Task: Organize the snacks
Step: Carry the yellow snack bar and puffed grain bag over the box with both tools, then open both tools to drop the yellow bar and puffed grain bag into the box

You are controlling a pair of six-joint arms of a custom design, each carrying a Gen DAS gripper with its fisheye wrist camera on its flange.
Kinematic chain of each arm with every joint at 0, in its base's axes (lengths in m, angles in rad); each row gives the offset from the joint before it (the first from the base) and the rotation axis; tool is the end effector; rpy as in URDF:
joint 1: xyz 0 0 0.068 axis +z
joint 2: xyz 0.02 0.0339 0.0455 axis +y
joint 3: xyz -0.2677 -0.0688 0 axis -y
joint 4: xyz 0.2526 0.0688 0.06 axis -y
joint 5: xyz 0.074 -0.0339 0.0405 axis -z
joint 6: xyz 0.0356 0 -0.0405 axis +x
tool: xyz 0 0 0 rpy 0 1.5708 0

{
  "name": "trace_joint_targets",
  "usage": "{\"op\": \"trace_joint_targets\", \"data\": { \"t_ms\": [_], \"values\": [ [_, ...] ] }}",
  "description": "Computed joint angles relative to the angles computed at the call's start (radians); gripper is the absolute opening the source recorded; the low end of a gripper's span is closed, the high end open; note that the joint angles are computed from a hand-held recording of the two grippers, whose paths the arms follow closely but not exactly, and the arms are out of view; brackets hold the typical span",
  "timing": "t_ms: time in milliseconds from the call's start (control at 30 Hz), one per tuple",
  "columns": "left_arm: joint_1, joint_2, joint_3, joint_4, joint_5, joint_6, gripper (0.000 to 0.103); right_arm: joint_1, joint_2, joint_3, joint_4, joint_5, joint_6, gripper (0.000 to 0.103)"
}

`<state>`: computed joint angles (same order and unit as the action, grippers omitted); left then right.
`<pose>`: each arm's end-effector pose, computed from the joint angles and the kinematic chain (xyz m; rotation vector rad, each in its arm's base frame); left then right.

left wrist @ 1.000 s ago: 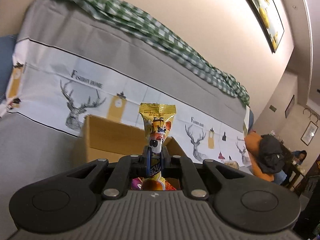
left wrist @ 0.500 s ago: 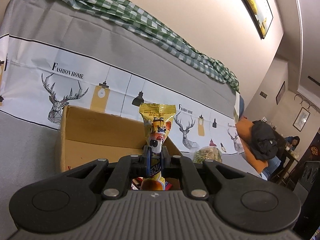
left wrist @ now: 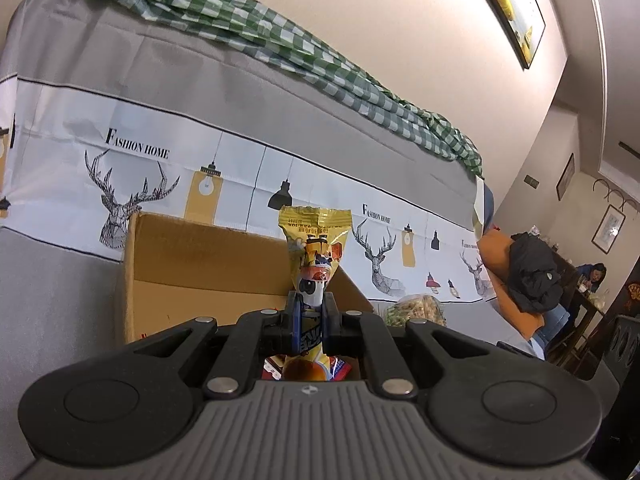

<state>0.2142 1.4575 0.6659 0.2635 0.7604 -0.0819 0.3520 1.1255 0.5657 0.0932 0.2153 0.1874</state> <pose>0.2946 0.0390 0.1916 0.1560 2.0071 -0.7080 0.2352 0.0783 0.2229 -0.0321 2.0277 0.1213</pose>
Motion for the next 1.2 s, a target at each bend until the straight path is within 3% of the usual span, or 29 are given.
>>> {"op": "trace_joint_targets", "data": {
  "t_ms": [833,867,967,1000,1133,1200],
  "values": [
    [0.01,-0.022,-0.032,0.044,-0.003,0.02,0.01,0.008,0.023,0.0,0.011,0.004,-0.005,0.087],
    [0.011,-0.019,-0.027,0.036,0.004,0.021,0.012,0.008,0.026,0.001,0.009,0.003,-0.002,0.088],
    [0.012,-0.011,-0.018,0.026,-0.004,0.021,0.039,0.012,0.039,0.01,0.0,0.017,0.007,0.093],
    [0.013,-0.013,-0.022,0.035,-0.012,0.015,0.043,0.014,0.043,0.012,-0.003,0.025,0.009,0.094],
    [0.031,-0.008,-0.013,0.034,-0.006,-0.002,0.048,0.009,0.048,0.01,-0.001,0.029,0.014,0.096],
    [0.038,-0.015,-0.012,0.028,-0.005,0.004,0.055,0.008,0.049,0.01,-0.001,0.029,0.013,0.096]
  ]
}}
